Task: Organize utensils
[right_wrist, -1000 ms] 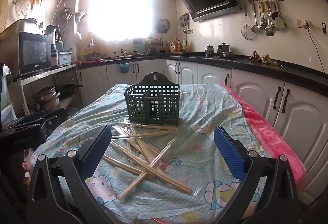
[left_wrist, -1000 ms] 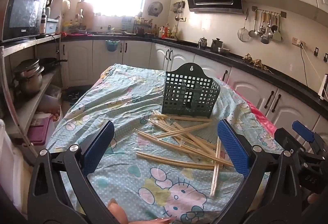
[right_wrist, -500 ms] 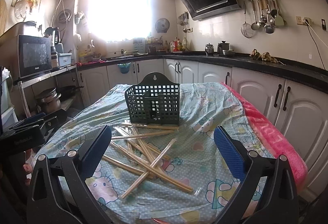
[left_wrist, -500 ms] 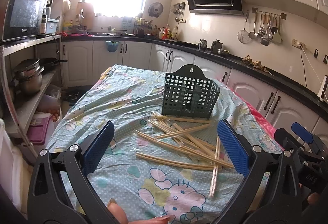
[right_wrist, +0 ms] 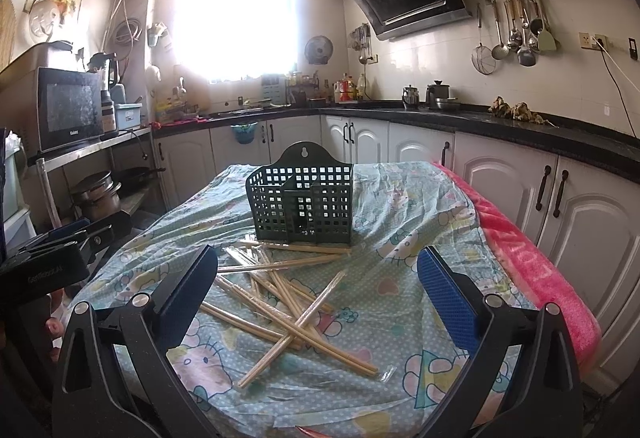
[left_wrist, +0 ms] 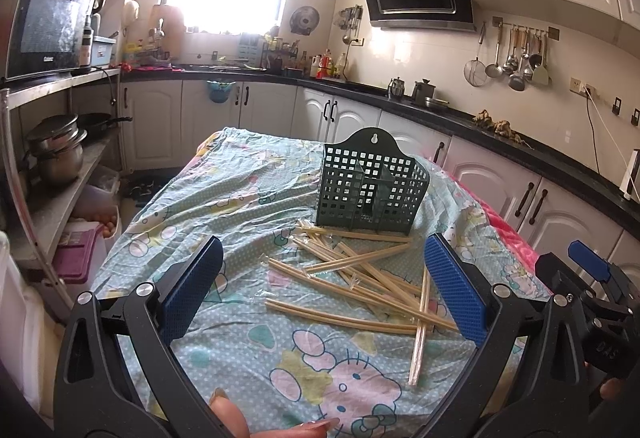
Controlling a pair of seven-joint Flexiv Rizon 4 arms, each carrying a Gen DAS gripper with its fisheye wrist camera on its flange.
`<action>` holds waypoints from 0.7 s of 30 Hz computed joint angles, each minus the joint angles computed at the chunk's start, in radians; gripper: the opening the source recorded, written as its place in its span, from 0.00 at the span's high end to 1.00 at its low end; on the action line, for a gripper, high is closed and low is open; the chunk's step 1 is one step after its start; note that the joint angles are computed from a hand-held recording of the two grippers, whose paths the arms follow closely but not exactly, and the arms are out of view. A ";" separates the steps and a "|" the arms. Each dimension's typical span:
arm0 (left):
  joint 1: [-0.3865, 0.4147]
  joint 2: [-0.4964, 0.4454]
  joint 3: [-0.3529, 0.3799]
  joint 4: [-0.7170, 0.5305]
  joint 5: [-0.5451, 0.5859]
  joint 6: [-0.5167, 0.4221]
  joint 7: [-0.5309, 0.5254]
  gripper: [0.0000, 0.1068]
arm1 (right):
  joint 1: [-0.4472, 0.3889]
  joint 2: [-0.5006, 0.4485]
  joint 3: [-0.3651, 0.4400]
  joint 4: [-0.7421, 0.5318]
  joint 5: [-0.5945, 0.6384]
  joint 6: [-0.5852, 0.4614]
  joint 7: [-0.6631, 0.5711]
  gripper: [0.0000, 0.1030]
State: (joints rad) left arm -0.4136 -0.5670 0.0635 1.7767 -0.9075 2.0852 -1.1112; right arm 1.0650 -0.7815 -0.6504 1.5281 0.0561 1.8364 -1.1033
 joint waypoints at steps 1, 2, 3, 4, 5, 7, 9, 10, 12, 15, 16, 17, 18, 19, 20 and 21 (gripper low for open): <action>0.000 -0.001 0.000 0.000 0.001 0.002 -0.001 0.13 | 0.000 0.000 0.000 0.000 -0.001 0.001 -0.002 0.06; 0.001 0.001 -0.001 0.001 0.002 0.000 -0.002 0.13 | -0.001 0.000 0.002 0.001 -0.002 0.003 -0.004 0.06; 0.008 0.001 -0.006 0.004 0.014 0.002 -0.010 0.13 | -0.004 0.002 0.008 0.000 -0.005 0.003 -0.007 0.06; 0.018 0.004 -0.015 0.009 0.030 0.004 -0.023 0.13 | -0.004 0.003 0.008 0.000 -0.006 0.001 -0.010 0.06; 0.020 0.005 -0.016 0.009 0.035 0.002 -0.029 0.13 | -0.005 0.004 0.009 0.001 -0.008 0.001 -0.013 0.06; 0.030 0.010 -0.020 0.015 0.052 -0.001 -0.048 0.13 | -0.009 0.007 0.018 0.002 -0.015 0.001 -0.021 0.06; 0.038 0.018 -0.021 0.021 0.067 -0.010 -0.066 0.13 | -0.022 0.011 0.039 -0.002 -0.027 0.000 -0.031 0.06; 0.032 0.016 -0.013 0.019 0.064 -0.011 -0.067 0.13 | -0.024 0.011 0.043 -0.002 -0.030 0.000 -0.035 0.06; 0.037 0.019 -0.011 0.024 0.071 -0.017 -0.083 0.13 | -0.034 0.014 0.060 -0.004 -0.040 0.004 -0.047 0.06; 0.066 0.026 -0.020 0.029 0.102 -0.039 -0.123 0.13 | -0.060 0.024 0.104 -0.007 -0.063 0.009 -0.076 0.06; 0.079 0.030 -0.024 0.033 0.117 -0.047 -0.142 0.13 | -0.074 0.028 0.128 -0.009 -0.077 0.007 -0.089 0.06; 0.093 0.034 -0.030 0.038 0.138 -0.054 -0.162 0.13 | -0.089 0.032 0.150 -0.013 -0.090 0.006 -0.101 0.06; 0.098 0.037 -0.025 0.039 0.145 -0.069 -0.175 0.13 | -0.112 0.037 0.186 -0.018 -0.108 0.001 -0.113 0.06; 0.103 0.040 -0.020 0.040 0.154 -0.083 -0.189 0.13 | -0.141 0.044 0.230 -0.025 -0.136 -0.017 -0.128 0.06; 0.113 0.043 -0.019 0.041 0.169 -0.097 -0.205 0.13 | -0.160 0.047 0.259 -0.031 -0.158 -0.029 -0.137 0.06; 0.110 0.044 -0.005 0.040 0.169 -0.117 -0.216 0.13 | -0.185 0.049 0.295 -0.037 -0.182 -0.039 -0.145 0.06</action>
